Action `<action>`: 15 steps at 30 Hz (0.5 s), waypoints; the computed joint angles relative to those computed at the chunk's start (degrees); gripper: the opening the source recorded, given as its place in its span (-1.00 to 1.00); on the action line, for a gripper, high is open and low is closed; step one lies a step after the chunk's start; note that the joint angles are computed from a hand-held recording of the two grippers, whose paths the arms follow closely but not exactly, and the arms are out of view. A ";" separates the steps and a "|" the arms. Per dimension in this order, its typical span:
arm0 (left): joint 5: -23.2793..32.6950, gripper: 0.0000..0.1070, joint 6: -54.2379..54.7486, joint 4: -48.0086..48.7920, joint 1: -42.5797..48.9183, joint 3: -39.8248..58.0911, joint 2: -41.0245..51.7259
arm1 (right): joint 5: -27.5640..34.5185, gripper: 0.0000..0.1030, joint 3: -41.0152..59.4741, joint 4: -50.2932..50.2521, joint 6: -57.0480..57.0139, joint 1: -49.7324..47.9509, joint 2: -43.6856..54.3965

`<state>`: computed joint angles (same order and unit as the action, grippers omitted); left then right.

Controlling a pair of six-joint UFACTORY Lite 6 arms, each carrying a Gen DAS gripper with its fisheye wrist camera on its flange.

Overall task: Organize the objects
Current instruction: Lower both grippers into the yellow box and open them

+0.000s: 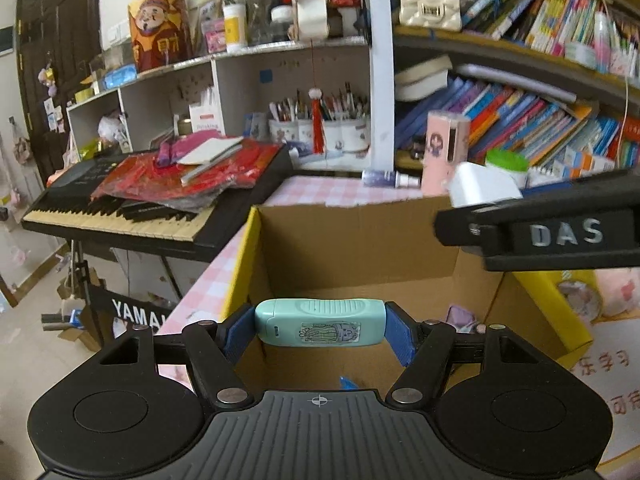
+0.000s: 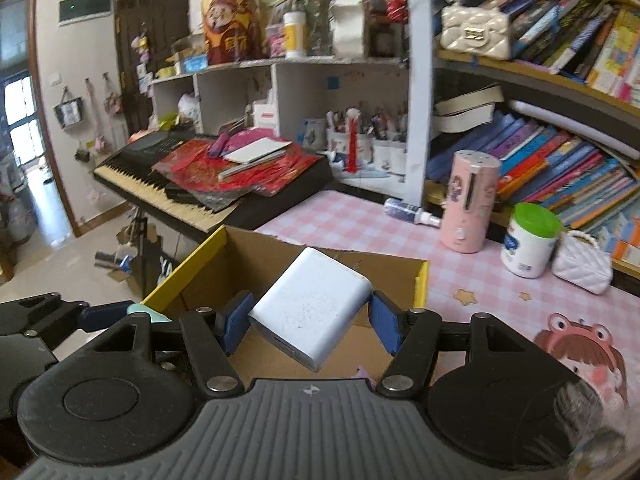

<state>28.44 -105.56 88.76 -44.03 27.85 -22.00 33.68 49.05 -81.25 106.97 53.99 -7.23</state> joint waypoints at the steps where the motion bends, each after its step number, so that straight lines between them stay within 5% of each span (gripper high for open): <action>1: 0.19 0.28 -0.26 0.22 -0.16 0.60 1.53 | -1.53 0.19 0.71 -0.29 -0.64 -1.12 1.25; 9: 0.41 0.29 -0.57 -0.51 -0.12 4.54 9.75 | -13.26 0.19 8.84 0.89 -8.93 -8.91 12.75; 15: -0.69 0.29 1.73 -3.46 0.89 6.58 13.27 | -18.36 0.19 18.09 19.89 -33.93 -12.00 22.27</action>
<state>27.75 -103.83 85.29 -43.14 34.42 -8.72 15.32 67.15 -61.36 73.04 41.99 15.04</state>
